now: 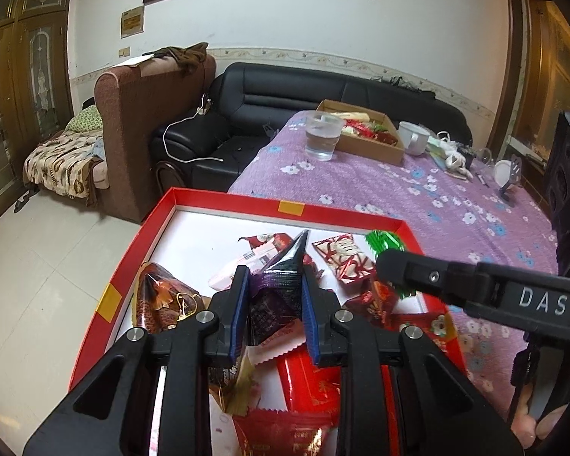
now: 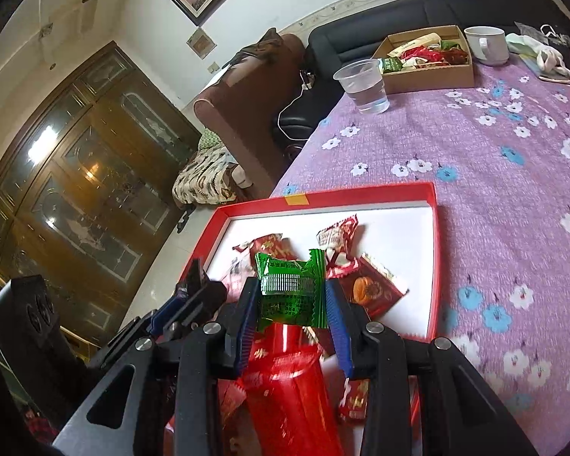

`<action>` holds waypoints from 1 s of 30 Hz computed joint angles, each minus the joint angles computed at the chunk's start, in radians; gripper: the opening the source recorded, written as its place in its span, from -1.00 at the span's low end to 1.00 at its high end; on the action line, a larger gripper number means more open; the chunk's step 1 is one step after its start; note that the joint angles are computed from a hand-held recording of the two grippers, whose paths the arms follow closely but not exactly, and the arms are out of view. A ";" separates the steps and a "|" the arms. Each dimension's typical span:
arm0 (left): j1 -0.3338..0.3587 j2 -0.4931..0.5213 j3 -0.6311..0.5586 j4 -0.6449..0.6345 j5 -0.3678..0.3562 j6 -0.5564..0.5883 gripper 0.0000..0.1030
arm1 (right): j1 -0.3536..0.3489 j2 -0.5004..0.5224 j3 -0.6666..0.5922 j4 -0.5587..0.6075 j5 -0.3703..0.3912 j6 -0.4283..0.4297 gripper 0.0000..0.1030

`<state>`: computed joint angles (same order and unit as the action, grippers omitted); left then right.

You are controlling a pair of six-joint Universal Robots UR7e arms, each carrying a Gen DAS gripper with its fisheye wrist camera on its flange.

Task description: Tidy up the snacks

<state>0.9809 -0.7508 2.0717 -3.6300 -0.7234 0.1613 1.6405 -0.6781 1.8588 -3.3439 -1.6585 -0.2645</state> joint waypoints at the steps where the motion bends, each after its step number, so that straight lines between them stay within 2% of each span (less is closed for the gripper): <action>1: 0.000 -0.001 -0.001 0.008 0.004 -0.002 -0.54 | 0.002 0.006 -0.009 0.002 -0.009 -0.004 -0.26; 3: -0.007 0.004 -0.006 0.014 0.028 -0.003 -0.50 | -0.002 0.011 -0.018 0.007 -0.003 -0.003 -0.23; 5: -0.010 0.005 -0.012 0.031 0.048 -0.011 -0.24 | -0.011 0.007 -0.018 0.014 0.012 0.011 -0.22; 7: -0.018 0.011 -0.013 0.021 0.079 -0.011 0.17 | -0.019 0.001 -0.012 0.012 0.022 0.021 -0.21; 10: -0.037 0.027 -0.009 -0.037 0.127 0.021 0.48 | -0.026 -0.019 0.012 -0.012 0.034 0.031 -0.19; 14: -0.074 0.025 0.013 -0.076 0.163 0.044 0.51 | -0.030 -0.058 0.060 -0.047 0.055 0.047 -0.14; 17: -0.111 0.026 0.036 -0.123 0.198 0.060 0.61 | -0.027 -0.088 0.099 -0.064 0.070 0.055 0.00; 23: -0.195 -0.013 0.120 -0.212 0.246 0.065 0.61 | 0.006 -0.159 0.212 -0.162 0.078 0.049 0.01; 26: -0.253 -0.034 0.174 -0.283 0.283 0.074 0.66 | 0.034 -0.198 0.282 -0.243 0.070 0.037 0.03; 30: -0.333 -0.048 0.236 -0.366 0.342 0.086 0.70 | 0.085 -0.233 0.387 -0.417 0.036 -0.001 0.23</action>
